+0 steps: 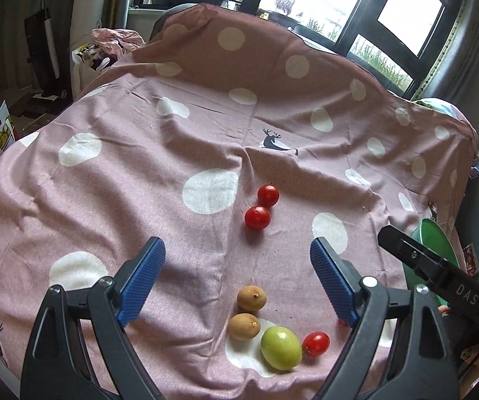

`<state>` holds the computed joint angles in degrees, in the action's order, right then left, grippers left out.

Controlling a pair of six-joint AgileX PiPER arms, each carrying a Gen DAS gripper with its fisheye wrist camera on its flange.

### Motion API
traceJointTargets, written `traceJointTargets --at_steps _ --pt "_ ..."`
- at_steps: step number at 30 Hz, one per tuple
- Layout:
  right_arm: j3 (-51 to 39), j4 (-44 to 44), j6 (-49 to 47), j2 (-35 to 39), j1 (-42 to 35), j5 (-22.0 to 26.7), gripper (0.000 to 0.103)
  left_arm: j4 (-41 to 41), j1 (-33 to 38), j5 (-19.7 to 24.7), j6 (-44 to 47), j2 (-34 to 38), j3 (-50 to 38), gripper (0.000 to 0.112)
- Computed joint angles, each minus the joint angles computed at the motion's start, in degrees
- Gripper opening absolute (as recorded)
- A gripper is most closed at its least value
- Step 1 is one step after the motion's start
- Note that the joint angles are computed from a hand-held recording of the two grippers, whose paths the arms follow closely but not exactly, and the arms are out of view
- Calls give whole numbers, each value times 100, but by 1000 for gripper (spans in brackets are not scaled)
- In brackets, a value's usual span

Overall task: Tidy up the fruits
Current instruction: 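Move the right gripper back to the pale green plum among tomatoes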

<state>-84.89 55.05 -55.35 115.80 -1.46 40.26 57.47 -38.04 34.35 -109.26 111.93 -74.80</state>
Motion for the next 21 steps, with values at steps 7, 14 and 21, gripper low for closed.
traceJointTargets --at_steps 7,14,21 --pt "-89 -26 113 118 72 189 85 100 81 -284 -161 -140 202 88" --pt "-241 -266 315 263 199 361 85 -97 155 -455 76 -206 260 88" --pt "-620 -198 723 544 83 1215 78 -926 347 -902 966 -252 313 71"
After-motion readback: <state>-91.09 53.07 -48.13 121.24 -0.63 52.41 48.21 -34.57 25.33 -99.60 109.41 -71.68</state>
